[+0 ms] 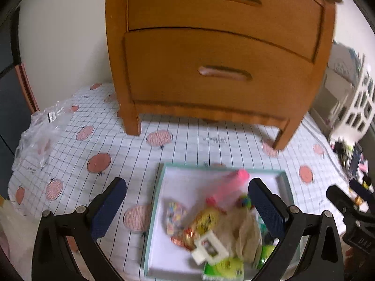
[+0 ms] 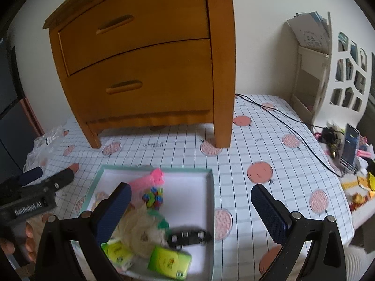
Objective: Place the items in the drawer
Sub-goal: 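Hook the lower drawer with both tools and pull it open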
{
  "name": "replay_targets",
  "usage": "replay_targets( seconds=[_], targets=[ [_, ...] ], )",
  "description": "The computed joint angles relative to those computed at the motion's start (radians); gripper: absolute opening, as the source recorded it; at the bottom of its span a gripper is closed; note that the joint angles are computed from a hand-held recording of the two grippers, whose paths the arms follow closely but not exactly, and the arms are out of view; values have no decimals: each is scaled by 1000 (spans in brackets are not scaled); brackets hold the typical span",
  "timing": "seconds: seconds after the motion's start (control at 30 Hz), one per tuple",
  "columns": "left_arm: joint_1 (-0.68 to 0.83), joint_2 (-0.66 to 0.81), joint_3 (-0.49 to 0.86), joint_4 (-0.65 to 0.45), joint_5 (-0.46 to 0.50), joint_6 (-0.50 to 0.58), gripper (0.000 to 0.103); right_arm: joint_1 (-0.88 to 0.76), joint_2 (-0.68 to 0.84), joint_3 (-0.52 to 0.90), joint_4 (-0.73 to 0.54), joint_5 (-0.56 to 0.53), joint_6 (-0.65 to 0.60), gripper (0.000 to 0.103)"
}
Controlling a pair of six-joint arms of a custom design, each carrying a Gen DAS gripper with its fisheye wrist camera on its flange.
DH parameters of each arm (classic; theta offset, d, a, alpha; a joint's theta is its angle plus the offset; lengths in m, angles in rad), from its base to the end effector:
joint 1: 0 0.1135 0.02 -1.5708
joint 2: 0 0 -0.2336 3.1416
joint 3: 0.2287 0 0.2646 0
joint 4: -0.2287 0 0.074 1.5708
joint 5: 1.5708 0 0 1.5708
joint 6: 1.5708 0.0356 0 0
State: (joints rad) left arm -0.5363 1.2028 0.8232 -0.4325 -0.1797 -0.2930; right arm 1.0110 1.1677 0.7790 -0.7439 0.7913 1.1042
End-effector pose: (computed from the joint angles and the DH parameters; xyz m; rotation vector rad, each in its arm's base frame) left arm 0.2375 -0.1338 0.2126 0.2033 2.3652 -0.1854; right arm 0.1444 0.1828 0.1966 0.3140 2.2390 -0.0249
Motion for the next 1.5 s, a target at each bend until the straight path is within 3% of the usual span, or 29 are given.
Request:
replay_targets(
  seconds=[0.2, 0.53, 0.77, 1.13, 1.5],
  targets=[
    [144, 125, 105, 114, 141, 54, 103, -173, -4, -13, 194, -92, -240, 103],
    [274, 403, 448, 55, 193, 157, 103, -445, 96, 105, 339, -270, -504, 103],
    [369, 529, 612, 32, 290, 206, 103, -575, 208, 245, 378, -356, -635, 103],
    [421, 645, 763, 9, 432, 242, 103, -636, 307, 338, 394, -423, -708, 103],
    [393, 713, 855, -35, 474, 317, 103, -633, 381, 424, 369, -443, -718, 103]
  ],
)
